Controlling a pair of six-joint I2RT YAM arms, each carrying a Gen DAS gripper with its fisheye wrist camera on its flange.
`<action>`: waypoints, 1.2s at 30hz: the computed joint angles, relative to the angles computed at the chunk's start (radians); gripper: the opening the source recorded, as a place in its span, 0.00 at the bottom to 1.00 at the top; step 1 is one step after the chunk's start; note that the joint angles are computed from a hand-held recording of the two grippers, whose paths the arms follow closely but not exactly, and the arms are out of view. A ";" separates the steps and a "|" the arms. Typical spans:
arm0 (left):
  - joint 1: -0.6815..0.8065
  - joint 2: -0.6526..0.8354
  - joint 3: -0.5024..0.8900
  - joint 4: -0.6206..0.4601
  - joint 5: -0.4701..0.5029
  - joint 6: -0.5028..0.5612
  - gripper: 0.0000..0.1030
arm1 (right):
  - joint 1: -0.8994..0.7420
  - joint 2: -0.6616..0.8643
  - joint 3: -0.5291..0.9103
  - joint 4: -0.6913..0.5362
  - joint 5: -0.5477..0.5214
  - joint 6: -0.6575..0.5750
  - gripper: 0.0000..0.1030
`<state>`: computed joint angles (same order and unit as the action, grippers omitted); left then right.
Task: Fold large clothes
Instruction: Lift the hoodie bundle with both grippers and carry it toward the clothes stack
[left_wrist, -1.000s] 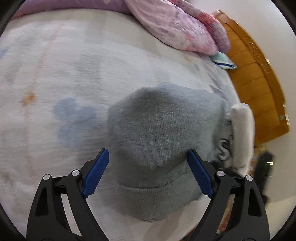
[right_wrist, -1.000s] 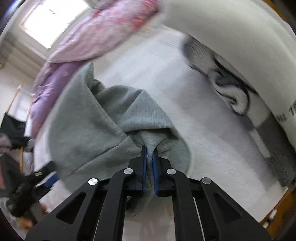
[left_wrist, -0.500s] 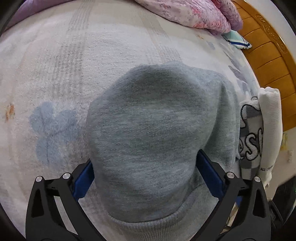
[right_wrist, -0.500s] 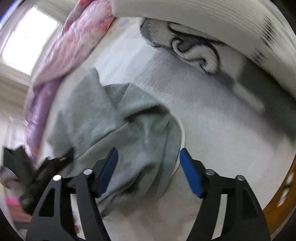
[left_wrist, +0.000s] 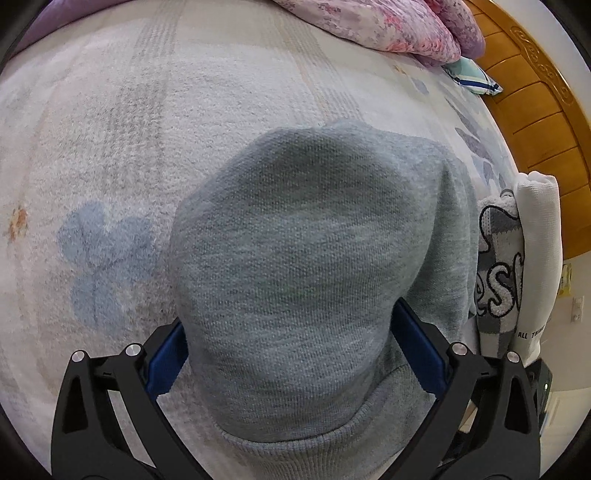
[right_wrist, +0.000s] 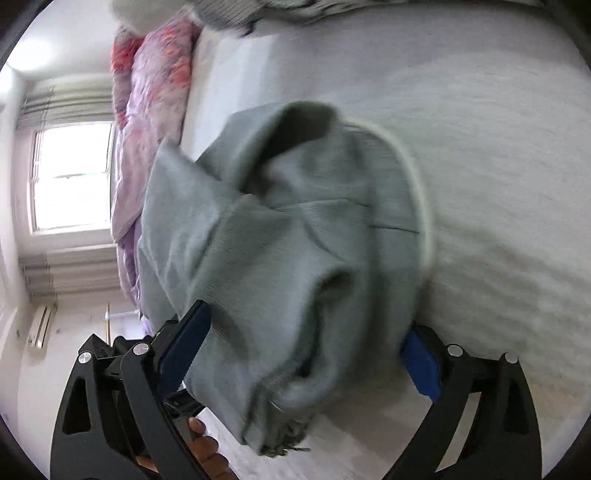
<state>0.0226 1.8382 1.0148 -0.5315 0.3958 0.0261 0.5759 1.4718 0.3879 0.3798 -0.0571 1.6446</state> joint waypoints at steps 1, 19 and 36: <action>-0.001 -0.001 0.001 -0.001 -0.003 -0.004 0.95 | -0.012 0.028 0.016 0.009 -0.009 -0.013 0.89; -0.031 -0.356 -0.077 -0.028 -0.033 -0.195 0.66 | -0.040 -0.148 0.411 -0.628 0.017 -0.646 0.24; -0.858 -0.316 0.381 0.091 -0.555 -0.708 0.67 | -1.083 -0.369 0.779 -1.131 -0.659 -1.437 0.24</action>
